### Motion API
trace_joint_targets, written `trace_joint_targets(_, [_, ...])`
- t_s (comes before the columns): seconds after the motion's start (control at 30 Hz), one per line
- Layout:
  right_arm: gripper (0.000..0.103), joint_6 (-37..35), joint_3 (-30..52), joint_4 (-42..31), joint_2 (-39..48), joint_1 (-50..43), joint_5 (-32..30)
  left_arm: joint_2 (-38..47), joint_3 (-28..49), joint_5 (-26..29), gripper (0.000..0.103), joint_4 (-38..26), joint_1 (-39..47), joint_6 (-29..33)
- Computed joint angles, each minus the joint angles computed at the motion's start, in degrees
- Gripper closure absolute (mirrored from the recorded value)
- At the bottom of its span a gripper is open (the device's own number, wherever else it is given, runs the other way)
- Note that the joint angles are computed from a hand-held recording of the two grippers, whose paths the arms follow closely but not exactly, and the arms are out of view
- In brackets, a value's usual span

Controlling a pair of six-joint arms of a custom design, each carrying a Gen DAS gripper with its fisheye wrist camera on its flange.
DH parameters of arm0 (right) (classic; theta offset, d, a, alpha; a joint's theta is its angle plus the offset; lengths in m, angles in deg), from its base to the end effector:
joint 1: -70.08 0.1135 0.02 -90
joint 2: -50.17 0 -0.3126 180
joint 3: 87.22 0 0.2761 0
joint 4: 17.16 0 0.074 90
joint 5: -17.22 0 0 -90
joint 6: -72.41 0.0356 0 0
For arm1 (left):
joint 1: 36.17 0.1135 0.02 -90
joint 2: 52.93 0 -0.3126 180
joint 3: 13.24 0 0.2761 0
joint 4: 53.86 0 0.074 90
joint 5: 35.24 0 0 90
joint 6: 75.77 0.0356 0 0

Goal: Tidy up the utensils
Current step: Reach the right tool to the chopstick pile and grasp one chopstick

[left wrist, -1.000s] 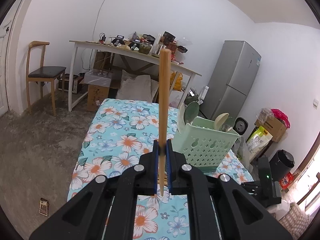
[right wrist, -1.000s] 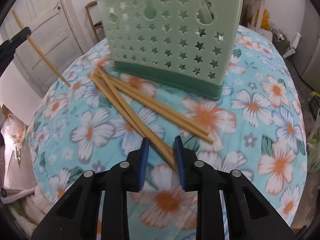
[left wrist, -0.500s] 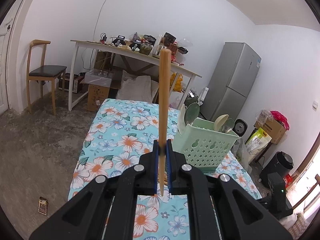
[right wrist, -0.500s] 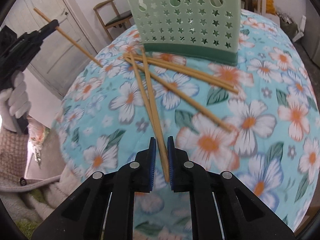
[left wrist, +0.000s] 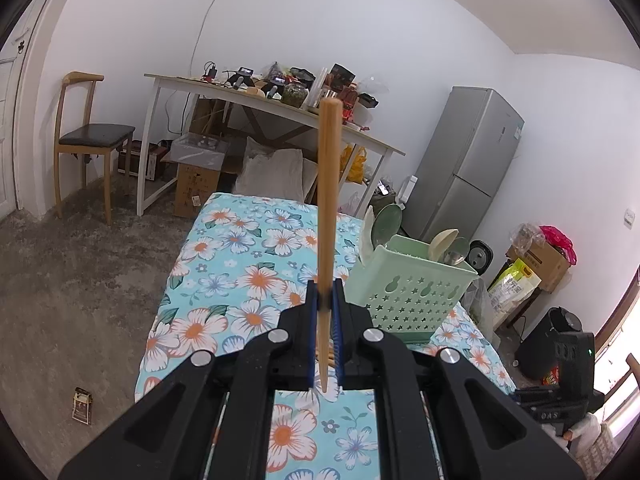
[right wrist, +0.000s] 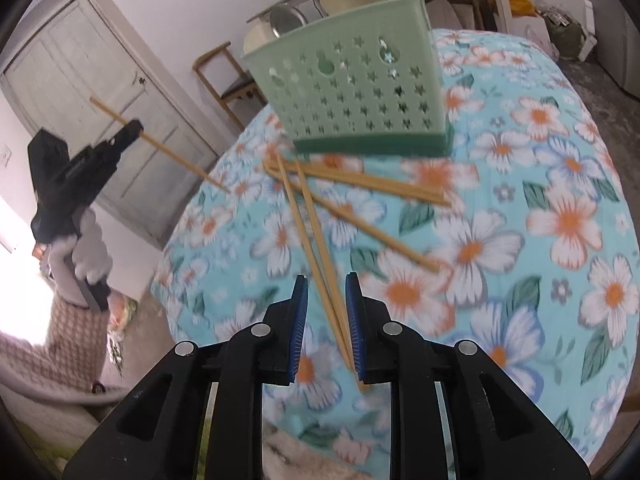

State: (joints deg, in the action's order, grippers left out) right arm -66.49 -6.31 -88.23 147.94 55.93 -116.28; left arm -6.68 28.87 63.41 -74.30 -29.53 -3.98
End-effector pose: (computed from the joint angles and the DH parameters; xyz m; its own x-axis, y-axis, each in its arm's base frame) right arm 0.3261 -0.0569 0.2434 -0.7525 -0.3740 -0.5421 -0.6295 0.6505 0.4250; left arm 0.1779 0.0153 0.2740 -0.3992 -0.3575 -0.8443 -0.1087 0.9328 -0.3436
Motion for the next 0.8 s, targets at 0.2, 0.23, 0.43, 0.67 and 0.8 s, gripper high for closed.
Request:
trace_joint_targets(0.2, [0.082,7.7,2.7,4.5,3.4,7.8,0.4,0.3,-0.3,0.3,0.097,0.3,0.2,-0.4])
trace_joint_targets(0.23, [0.082,9.1,3.6,5.0,4.3,9.1,0.4,0.6,-0.2,0.0,0.097,0.4,-0.2,-0.6])
trace_joint_targets(0.43, [0.082,15.7,9.8,8.0,9.9,16.6,2.5,0.7,-0.9,0.5,0.097,1.9,0.0,-0.4])
trace_joint_targets(0.67, [0.082,18.6,14.7,8.4,14.7,21.5,6.9,0.9,-1.2,1.2,0.097,2.8,0.9,-0.7])
trace_joint_targets(0.8, [0.082,18.2,14.7,8.7,14.3,22.2,8.1,1.2,-1.1,3.4,0.097,3.0,3.3,-0.2])
